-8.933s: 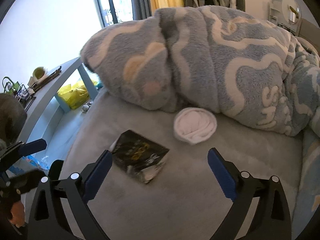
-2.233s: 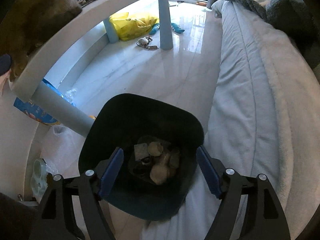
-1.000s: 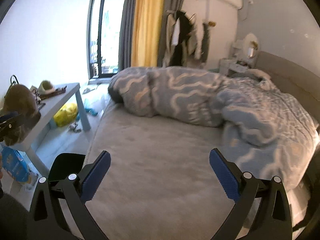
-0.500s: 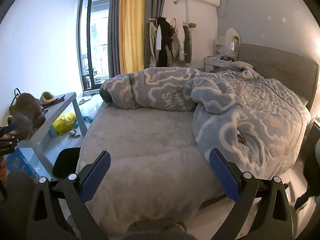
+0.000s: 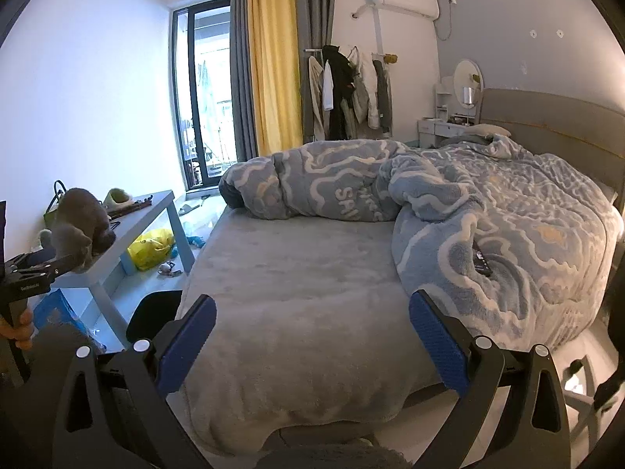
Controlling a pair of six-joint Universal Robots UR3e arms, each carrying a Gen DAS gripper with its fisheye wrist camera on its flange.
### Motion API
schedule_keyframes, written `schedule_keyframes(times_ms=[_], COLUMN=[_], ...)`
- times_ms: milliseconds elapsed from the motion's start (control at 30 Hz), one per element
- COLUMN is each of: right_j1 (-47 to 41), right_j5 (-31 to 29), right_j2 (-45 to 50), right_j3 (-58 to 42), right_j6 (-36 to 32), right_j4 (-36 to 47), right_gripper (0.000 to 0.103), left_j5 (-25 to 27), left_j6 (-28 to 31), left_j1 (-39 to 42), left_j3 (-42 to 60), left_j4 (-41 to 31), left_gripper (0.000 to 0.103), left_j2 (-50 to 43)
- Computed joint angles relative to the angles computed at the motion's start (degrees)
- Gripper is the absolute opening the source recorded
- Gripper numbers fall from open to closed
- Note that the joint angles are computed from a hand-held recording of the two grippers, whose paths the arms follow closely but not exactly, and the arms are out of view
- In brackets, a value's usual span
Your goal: Collect trash
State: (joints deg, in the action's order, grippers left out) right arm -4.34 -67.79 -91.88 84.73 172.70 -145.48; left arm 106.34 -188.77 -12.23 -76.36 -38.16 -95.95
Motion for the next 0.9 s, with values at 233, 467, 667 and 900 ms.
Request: schedule_keyframes(times_ms=[233, 467, 667, 900], right_j1=[0.61, 0.8, 0.2, 0.02], right_j5=[-0.36, -0.58, 0.2, 0.43], right_j2=[0.05, 0.33, 0.47, 0.51], right_j3=[-0.46, -0.63, -0.7, -0.78], right_j6=[-0.42, -0.36, -0.62, -0.71], right_j4=[1.2, 0.96, 0.99, 1.1], right_gripper=[0.1, 0.1, 0.1, 0.1], left_j5=[-0.43, -0.63, -0.45, -0.3], left_j6=[-0.52, -0.72, -0.77, -0.91], left_j1=[0.13, 0.21, 0.01, -0.07], left_j3=[-0.04, -0.03, 0.04, 0.25], left_j4=[-0.31, -0.44, -0.38, -0.5], left_gripper=[0.1, 0.1, 0.1, 0.1], left_j2=[-0.06, -0.19, -0.33, -0.44])
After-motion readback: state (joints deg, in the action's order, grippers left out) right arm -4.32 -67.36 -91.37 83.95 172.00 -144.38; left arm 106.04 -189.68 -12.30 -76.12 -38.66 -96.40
